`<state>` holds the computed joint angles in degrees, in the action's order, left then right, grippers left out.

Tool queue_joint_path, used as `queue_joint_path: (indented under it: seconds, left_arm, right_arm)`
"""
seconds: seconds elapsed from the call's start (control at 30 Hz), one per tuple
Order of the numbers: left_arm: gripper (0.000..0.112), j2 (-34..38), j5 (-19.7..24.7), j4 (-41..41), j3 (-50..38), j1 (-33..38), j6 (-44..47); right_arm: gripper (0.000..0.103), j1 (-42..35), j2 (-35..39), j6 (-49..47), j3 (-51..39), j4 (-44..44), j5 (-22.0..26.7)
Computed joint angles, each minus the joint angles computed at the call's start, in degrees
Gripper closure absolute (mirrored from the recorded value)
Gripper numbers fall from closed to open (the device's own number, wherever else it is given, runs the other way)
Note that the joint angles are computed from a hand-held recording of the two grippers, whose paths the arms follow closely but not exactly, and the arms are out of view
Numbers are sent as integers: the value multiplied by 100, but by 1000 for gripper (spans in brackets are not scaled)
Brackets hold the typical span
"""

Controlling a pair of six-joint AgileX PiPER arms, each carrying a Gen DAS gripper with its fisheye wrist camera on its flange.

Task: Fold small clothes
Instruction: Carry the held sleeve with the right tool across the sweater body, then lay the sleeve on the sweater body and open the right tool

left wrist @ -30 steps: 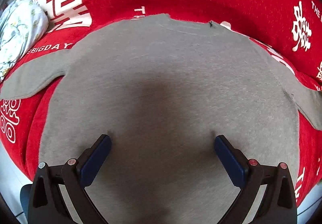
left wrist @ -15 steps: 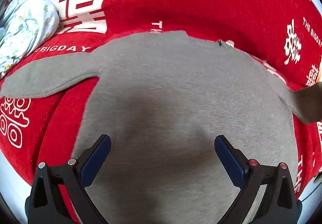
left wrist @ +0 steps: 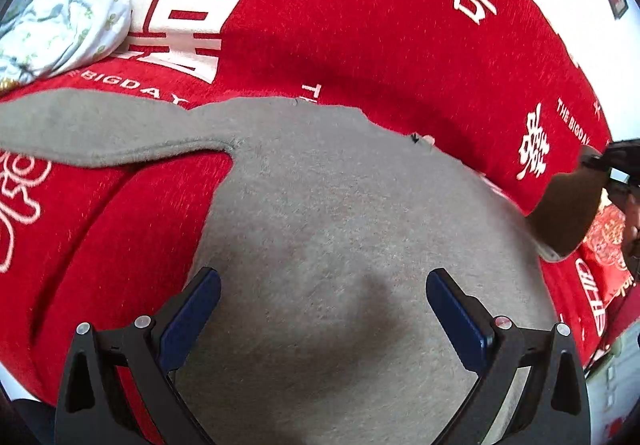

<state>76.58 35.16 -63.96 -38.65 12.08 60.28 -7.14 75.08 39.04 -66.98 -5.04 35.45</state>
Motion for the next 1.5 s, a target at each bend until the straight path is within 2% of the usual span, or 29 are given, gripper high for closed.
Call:
queue_joint_path:
  seconds: [0.23, 0.4, 0.6, 0.9, 1.2, 1.33, 1.5]
  left_arm:
    - [9, -161, 26, -814, 264, 208, 829]
    - [9, 37, 552, -955, 147, 562, 999]
    - [9, 171, 868, -1020, 56, 847, 1050]
    - [9, 234, 1169, -1068, 2, 1066, 1160]
    - [9, 392, 1546, -1047, -157, 1318, 1033]
    - [9, 401, 1592, -1026, -170, 1348, 999]
    - [9, 200, 1412, -1056, -56, 1211, 1146]
  right_arm:
    - [96, 1009, 767, 1232, -707, -990, 159]
    - [96, 1627, 1382, 1869, -1263, -1397, 224]
    - [96, 2321, 2183, 2271, -1935, -1643, 254]
    - [96, 3019, 3445, 2066, -3031, -1594, 450]
    - [96, 3375, 3987, 1889, -3193, -1421, 373]
    - [96, 3560, 4206, 1722, -3416, -1483, 511]
    - [96, 3731, 4472, 1237, -3673, -1258, 636]
